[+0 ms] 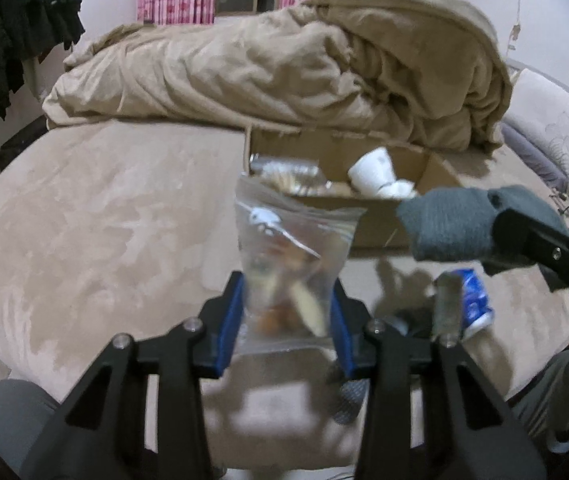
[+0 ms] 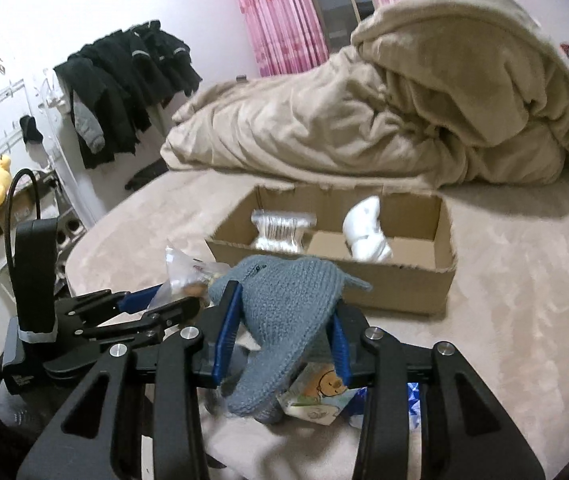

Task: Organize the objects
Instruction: 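Carry both items over the box, lower them in and open both tools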

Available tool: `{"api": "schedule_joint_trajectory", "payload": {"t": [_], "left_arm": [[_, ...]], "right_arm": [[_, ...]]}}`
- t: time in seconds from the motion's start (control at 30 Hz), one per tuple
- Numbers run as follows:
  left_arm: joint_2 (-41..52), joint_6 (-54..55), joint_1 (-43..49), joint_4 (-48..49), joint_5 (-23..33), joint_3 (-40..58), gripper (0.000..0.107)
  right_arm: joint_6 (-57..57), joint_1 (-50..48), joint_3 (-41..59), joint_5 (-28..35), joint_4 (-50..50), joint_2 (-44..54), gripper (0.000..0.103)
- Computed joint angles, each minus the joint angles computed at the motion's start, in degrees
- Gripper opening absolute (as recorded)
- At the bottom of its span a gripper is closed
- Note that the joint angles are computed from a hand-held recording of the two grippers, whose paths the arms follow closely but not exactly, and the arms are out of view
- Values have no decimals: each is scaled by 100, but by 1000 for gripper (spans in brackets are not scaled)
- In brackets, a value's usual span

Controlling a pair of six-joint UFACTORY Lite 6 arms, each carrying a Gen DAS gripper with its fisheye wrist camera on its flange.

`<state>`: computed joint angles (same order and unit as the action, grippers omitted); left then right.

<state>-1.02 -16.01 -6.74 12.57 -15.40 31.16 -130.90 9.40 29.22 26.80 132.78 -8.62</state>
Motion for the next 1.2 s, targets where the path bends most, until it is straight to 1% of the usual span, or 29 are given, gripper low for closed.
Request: {"api": "schedule_joint_trajectory", "payload": {"t": [0.1, 0.23, 0.3, 0.37, 0.43, 0.47, 0.5, 0.57, 0.67, 0.77, 0.83, 0.87, 1.0, 1.07, 1.1, 1.17, 1.2], "left_arm": [[-642, -374, -89, 308, 315, -87, 41], [-1271, -754, -248, 606, 643, -118, 41], [-1489, -1155, -309, 976, 764, -76, 41], [-1578, -1311, -355, 1124, 845, 16, 41], [-1584, -1101, -405, 909, 901, 139, 41], [-1554, -1164, -422, 964, 915, 216, 41], [-1507, -1467, -413, 1259, 906, 308, 41], [-1419, -1478, -398, 1295, 857, 476, 41], [-1234, -1250, -386, 1113, 753, 750, 41], [-872, -1302, -345, 1232, 625, 1118, 41], [-586, -1315, -309, 1310, 522, 1369, 41], [-421, -1304, -305, 1320, 489, 1505, 41], [389, -1745, -234, 1871, 352, 2139, 41], [887, -1691, -233, 1869, 326, 2515, 41], [1156, -1902, -225, 2086, 337, 2732, 41], [1687, -2701, -199, 2893, 324, 3160, 41], [1967, -2907, -211, 3097, 346, 3390, 41]], "right_arm": [[577, -165, -50, -55, -593, -478, 42], [1227, -363, -75, -135, -1241, -1023, 42], [1558, -523, -43, -116, -1598, -1225, 42], [1773, -694, 15, -87, -1858, -1344, 42], [1989, -921, 183, 12, -2138, -1333, 42], [2087, -1021, 270, 59, -2270, -1295, 42], [2137, -1125, 377, 100, -2358, -1235, 42], [2267, -1362, 646, 265, -2568, -1026, 42], [2431, -1590, 1097, 459, -2797, -599, 42], [2494, -1614, 1658, 424, -2876, -10, 42], [2555, -1633, 1858, 434, -2963, 208, 42], [2550, -1602, 2001, 412, -2957, 373, 42], [2483, -1344, 2726, 179, -2889, 1230, 42], [2398, -1188, 3083, -22, -2798, 1669, 42], [2316, -1120, 3227, -129, -2696, 1869, 43], [2212, -1041, 3553, -294, -2516, 2364, 43], [2142, -1019, 3640, -357, -2416, 2531, 43]]}}
